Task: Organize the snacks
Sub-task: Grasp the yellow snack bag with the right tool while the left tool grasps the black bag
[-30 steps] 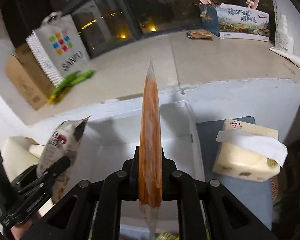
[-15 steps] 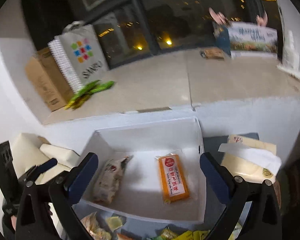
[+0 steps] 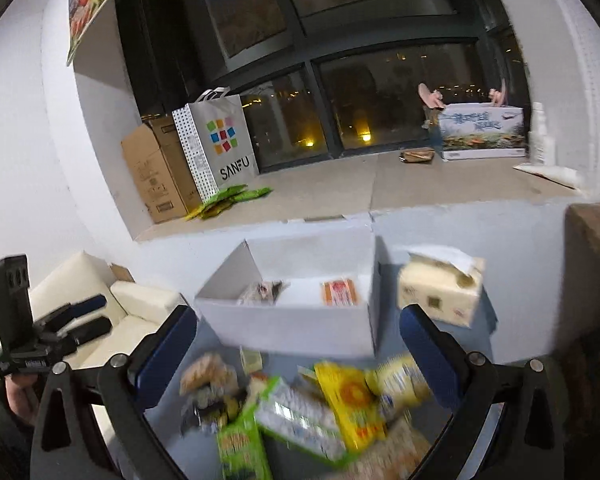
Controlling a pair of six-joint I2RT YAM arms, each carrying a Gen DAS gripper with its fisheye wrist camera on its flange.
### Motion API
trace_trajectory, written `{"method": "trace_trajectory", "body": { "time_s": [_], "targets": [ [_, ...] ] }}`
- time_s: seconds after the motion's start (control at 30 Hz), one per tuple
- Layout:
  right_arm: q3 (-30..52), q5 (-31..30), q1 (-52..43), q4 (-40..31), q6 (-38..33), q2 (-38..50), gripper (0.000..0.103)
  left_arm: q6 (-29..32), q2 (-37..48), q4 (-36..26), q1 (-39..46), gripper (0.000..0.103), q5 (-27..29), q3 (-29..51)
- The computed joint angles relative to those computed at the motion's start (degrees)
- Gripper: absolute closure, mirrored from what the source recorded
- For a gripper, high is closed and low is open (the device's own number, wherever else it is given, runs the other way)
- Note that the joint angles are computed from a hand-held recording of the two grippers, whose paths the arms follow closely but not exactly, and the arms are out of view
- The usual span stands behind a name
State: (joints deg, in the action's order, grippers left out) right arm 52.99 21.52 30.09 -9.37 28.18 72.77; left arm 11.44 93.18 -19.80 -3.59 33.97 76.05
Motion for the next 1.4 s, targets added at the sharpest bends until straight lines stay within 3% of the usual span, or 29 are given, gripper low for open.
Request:
{"method": "trace_trajectory", "body": {
  "time_s": [0.23,0.33,0.47,0.7,0.9,1.1,1.2,1.23,1.27,1.4],
  "targets": [
    [-12.5,8.5,10.1,-4.5,12.0,-10.0,0.000,1.8,-4.7,-2.0,0.1,0.000,-0.3,-9.4],
    [-17.8,6.0,10.8,-2.2,17.0,-12.0,0.000,2.1,-5.0,-3.1,-0.5,0.000,-1.6,-10.4],
    [-19.6,3.3,9.5,-1.1,18.5,-9.8,0.000,3.6,-5.6,-3.8,-0.3,0.000,-1.3,-10.9],
    [-20.7,-9.3,-2.3,8.6,17.0,-4.0,0.000,4.0,-4.8,-4.5,0.9,0.000,0.7,-9.7],
    [-14.8,-24.0,-17.7,16.7,15.8,11.9,0.000,5.1,-3.7,-5.2,0.9,0.000,0.8,-9.2],
    [-6.2,-31.9,-25.6,21.0,19.7,27.3,0.000,5.5,-2.1,-5.3,0.7,0.000,0.8,-8.8],
    [-1.6,-33.8,-26.3,19.7,20.7,33.1,0.014,5.4,-1.0,-5.3,0.5,0.000,0.2,-8.5],
    [-0.3,-33.4,-26.1,18.5,20.4,34.3,0.040,5.4,-0.6,-5.3,0.5,0.000,0.1,-8.4],
    [0.2,-33.5,-26.0,19.0,20.6,35.3,0.055,5.5,-0.4,-5.3,0.6,0.000,0.1,-8.4],
    [-2.1,-34.0,-25.5,22.9,20.1,34.0,0.069,5.8,0.7,-5.2,0.9,0.000,0.3,-8.6]
  ]
}}
